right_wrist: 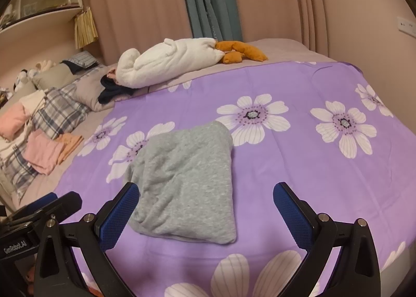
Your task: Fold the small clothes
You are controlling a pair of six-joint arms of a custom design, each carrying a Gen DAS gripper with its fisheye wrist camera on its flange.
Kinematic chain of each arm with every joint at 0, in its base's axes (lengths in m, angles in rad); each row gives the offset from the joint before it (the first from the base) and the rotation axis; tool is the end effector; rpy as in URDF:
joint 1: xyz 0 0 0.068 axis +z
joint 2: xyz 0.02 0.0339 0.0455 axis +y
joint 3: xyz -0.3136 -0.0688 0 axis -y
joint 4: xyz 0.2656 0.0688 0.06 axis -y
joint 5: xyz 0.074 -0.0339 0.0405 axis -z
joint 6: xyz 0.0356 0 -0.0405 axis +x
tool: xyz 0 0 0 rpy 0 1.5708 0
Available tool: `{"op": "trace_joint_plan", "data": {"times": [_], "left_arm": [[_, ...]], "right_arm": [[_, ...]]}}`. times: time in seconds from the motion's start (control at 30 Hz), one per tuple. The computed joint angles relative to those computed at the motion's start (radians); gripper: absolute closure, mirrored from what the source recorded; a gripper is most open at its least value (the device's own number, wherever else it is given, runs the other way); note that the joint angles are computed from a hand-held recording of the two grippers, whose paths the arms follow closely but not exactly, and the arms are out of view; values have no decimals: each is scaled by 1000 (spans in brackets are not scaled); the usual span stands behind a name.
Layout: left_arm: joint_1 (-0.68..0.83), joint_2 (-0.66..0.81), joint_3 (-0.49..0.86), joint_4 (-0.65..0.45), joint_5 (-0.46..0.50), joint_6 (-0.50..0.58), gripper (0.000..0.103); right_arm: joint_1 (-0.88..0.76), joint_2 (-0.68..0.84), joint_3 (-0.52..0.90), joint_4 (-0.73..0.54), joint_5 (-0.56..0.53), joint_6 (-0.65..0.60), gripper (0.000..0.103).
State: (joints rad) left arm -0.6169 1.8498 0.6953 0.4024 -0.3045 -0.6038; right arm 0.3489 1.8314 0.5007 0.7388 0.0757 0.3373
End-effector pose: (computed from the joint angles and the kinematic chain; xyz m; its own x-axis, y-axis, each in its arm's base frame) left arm 0.2896 -0.1923 0.1226 -0.6707 -0.1884 -0.7174 -0.0091 0.9692 -0.2460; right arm 0.2952 0.1045 0.1117 -0.5881 0.1372 -0.7971 -0.0925 0.9676 0.2348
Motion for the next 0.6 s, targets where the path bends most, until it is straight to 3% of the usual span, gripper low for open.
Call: {"op": "trace_joint_plan", "data": {"times": [0.6], "left_arm": [[3, 5, 15, -33, -9, 4, 0]], "right_arm": [[-3, 24, 8, 8, -5, -7, 1]]}}
